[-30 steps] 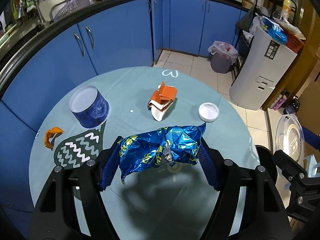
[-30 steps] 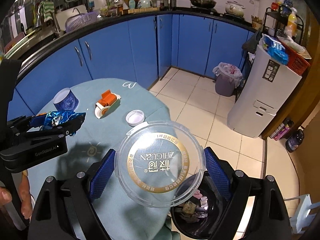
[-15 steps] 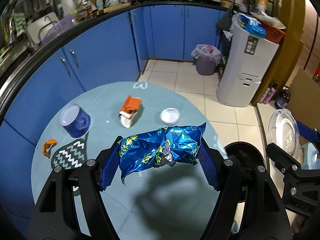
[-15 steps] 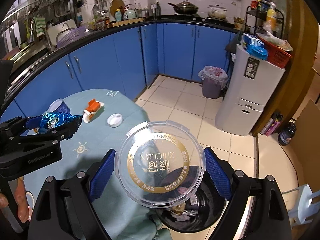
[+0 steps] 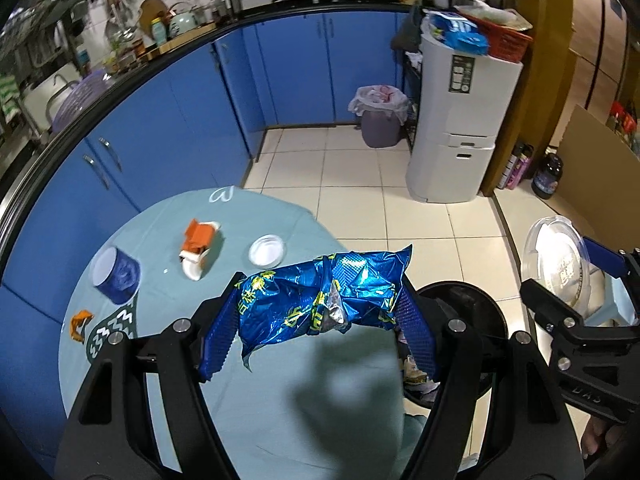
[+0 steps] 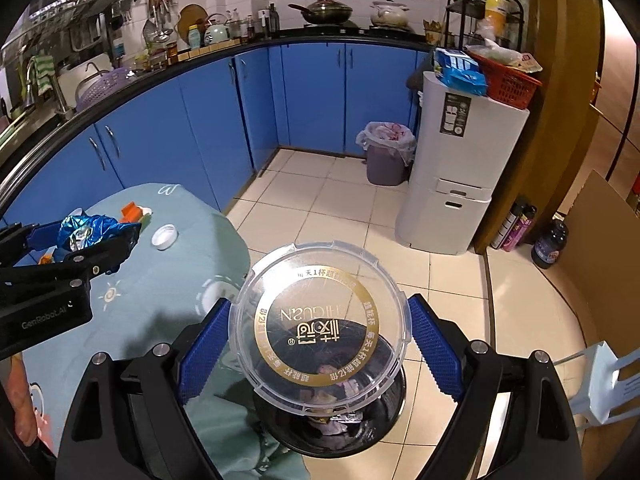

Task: Collect trash
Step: 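Carry the foil wrapper and clear lid over the black bin and release both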

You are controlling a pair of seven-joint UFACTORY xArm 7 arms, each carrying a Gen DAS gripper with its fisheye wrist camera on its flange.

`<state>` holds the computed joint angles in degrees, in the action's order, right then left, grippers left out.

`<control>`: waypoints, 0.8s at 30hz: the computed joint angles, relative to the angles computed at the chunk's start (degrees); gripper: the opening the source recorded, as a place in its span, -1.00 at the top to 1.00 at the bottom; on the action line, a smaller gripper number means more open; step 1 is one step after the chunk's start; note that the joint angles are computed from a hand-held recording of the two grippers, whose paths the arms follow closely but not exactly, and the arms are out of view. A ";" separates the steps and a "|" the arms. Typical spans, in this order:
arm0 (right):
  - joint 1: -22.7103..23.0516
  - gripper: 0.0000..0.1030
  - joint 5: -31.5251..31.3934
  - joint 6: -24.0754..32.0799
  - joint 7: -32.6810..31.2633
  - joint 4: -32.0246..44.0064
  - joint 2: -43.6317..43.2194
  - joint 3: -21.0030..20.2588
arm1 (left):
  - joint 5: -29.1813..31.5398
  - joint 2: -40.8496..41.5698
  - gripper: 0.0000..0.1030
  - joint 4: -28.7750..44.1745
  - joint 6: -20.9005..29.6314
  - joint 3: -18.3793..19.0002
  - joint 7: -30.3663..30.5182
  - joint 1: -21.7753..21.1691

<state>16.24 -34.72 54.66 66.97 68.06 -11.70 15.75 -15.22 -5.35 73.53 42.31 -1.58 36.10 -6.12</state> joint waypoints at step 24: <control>-8.80 -0.83 7.34 -7.73 1.75 -14.30 -12.03 0.04 | 4.96 -0.14 -0.40 -1.01 0.46 -3.46 -4.88 -4.84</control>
<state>7.44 -27.38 46.93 68.72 53.76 -23.73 15.78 -10.27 -5.50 72.52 42.77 -5.04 31.22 -10.96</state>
